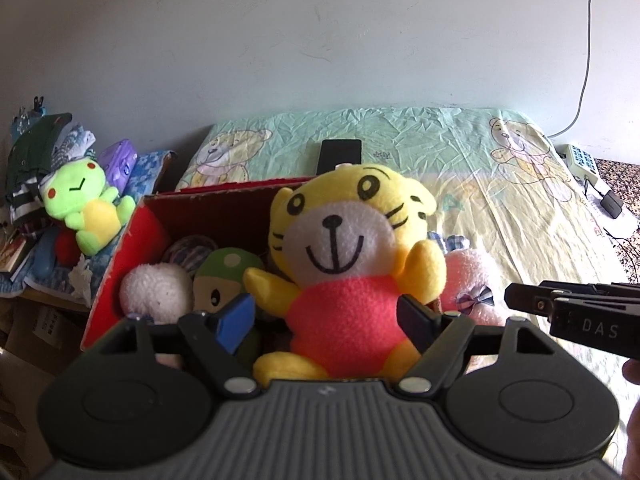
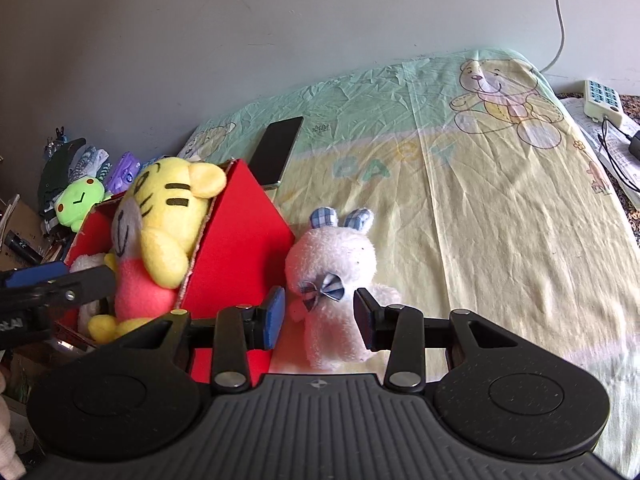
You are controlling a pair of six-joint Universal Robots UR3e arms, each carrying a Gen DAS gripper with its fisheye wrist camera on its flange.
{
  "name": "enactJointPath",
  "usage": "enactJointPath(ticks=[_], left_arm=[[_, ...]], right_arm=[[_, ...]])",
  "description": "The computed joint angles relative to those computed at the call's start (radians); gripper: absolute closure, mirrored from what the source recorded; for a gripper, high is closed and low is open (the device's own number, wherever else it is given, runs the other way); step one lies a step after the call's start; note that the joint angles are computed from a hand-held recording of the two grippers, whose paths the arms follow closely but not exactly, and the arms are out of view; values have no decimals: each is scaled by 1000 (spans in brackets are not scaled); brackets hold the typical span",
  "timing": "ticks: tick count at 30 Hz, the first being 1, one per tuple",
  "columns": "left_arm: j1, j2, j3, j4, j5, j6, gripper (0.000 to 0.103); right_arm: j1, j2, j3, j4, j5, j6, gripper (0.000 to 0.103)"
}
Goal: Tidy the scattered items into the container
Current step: 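Withdraw both tools from the box toward the white bunny plush, then close both tools on the white bunny plush from either side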
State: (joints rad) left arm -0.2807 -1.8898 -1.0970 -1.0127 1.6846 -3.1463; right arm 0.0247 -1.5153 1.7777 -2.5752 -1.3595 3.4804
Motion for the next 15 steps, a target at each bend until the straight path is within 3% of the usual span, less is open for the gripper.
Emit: enactJointPath(ticks=[15], left_arm=[[-81,46,-156,161,-347,108,25]], right_arm=[[-299,-6,153,53,302,-171,54]])
